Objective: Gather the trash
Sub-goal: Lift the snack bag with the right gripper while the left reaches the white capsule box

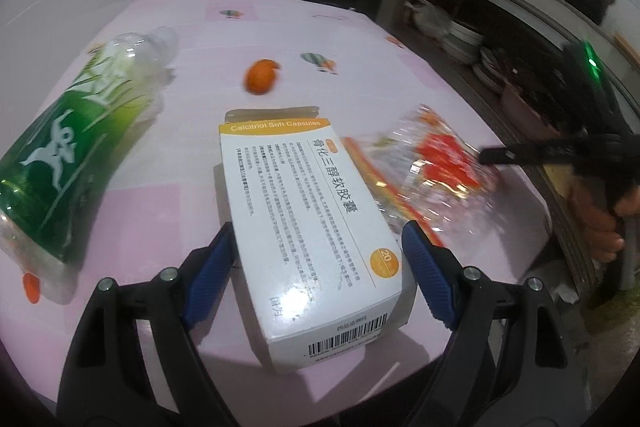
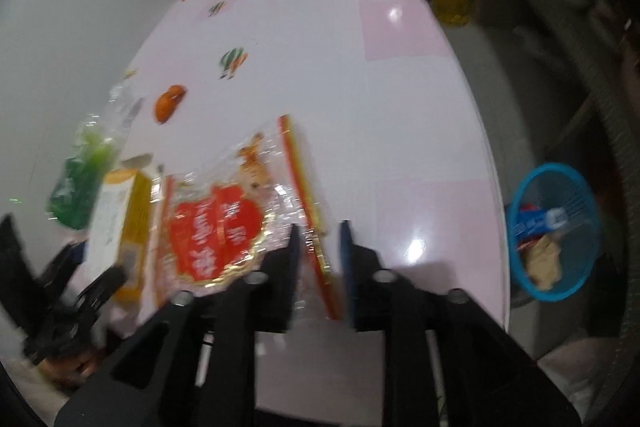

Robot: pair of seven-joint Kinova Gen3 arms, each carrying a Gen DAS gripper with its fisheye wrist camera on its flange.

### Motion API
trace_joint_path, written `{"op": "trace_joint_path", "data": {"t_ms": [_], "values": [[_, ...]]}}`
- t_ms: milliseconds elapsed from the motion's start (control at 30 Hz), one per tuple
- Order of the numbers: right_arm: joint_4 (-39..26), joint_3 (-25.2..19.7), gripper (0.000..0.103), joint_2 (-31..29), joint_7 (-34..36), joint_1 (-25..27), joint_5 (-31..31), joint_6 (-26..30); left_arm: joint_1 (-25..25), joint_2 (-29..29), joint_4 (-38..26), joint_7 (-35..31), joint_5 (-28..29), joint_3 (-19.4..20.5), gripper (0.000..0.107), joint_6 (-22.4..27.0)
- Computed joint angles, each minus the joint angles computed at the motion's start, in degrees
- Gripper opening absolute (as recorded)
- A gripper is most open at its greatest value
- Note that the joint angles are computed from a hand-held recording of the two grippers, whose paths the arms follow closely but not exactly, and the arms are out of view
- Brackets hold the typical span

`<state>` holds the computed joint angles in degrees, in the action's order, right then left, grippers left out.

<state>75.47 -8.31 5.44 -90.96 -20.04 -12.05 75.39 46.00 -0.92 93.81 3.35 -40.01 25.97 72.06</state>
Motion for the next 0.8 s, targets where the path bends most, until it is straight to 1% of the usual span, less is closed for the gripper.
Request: {"op": "trace_joint_path", "data": {"t_ms": [33,67,100,133,167,200,267,300,333,367,400,433,533,600,633,667,733,767,800], "values": [[0.9,0.7,0.041,-0.8,-1.6,-1.8,2.3,-1.7,0.0,0.0,0.0,-0.1,0.0,0.0,0.079,-0.4],[1.7,2.5,0.042,-1.6,-3.3,-4.2,4.0,-3.0,0.0,-0.3,0.3,0.2,-0.1,0.0,0.079,-0.9],[2.7,5.0,0.043,-2.8,-5.3,-6.5,4.8,-4.3,0.0,-0.6,0.6,0.6,-0.4,0.1,0.079,-1.2],[3.6,6.6,0.043,-3.9,-7.2,-7.7,4.6,-5.2,-0.1,-1.1,0.9,1.1,-1.1,0.3,0.078,-1.5],[5.2,7.9,0.043,-5.9,-8.5,-7.9,3.5,-6.9,-0.1,-1.5,1.1,1.5,-2.0,0.7,0.078,-1.4],[6.5,9.5,0.043,-7.3,-8.8,-8.0,1.4,-7.9,-0.2,-1.8,1.2,1.8,-3.0,1.1,0.074,-1.1],[9.3,14.8,0.043,-10.6,-8.4,-10.4,-3.2,-9.7,-0.9,-2.8,1.7,1.4,-3.7,1.2,0.063,-2.2],[10.7,17.3,0.043,-12.4,-8.6,-11.9,-5.6,-9.8,-1.6,-3.1,1.7,0.6,-3.4,1.1,0.061,-3.0],[11.4,18.8,0.043,-13.1,-7.9,-12.4,-7.9,-9.2,-2.3,-3.3,1.6,-0.3,-2.9,0.9,0.061,-3.9],[11.9,19.3,0.043,-13.5,-7.2,-11.9,-10.2,-7.8,-3.1,-3.3,1.3,-1.6,-2.3,0.6,0.061,-4.7],[12.2,18.6,0.042,-13.5,-6.3,-10.4,-11.7,-6.6,-3.9,-3.3,1.1,-3.2,-1.3,0.2,0.061,-5.5],[12.5,16.9,0.042,-13.8,-6.1,-8.4,-12.2,-5.9,-4.6,-3.0,0.7,-4.4,-0.6,0.1,0.061,-6.0],[14.3,9.5,0.042,-14.2,-6.0,-0.6,-13.7,-5.0,-5.5,-2.4,-0.1,-6.3,0.6,0.1,0.061,-6.4],[15.2,5.4,0.042,-14.1,-5.9,4.3,-15.0,-5.0,-5.5,-2.1,-0.7,-6.5,0.8,0.4,0.062,-5.6],[15.7,4.3,0.042,-13.8,-6.2,5.4,-15.4,-5.2,-5.2,-1.7,-1.2,-6.2,0.2,0.8,0.063,-4.6],[16.5,4.2,0.042,-13.8,-6.3,5.9,-15.8,-5.5,-3.9,-1.5,-1.5,-5.3,-1.1,0.5,0.063,-3.4],[17.8,5.0,0.042,-13.7,-6.9,5.9,-17.3,-6.5,-2.8,-0.5,-2.6,-3.0,-5.6,2.8,0.067,0.5],[18.1,4.2,0.042,-13.8,-6.9,7.0,-17.9,-6.7,-1.9,-0.2,-3.0,-2.8,-7.9,3.5,0.067,1.9],[18.7,2.8,0.042,-13.8,-6.6,9.2,-19.0,-7.0,-0.6,0.0,-3.0,-2.6,-9.7,3.1,0.067,2.3]]}}
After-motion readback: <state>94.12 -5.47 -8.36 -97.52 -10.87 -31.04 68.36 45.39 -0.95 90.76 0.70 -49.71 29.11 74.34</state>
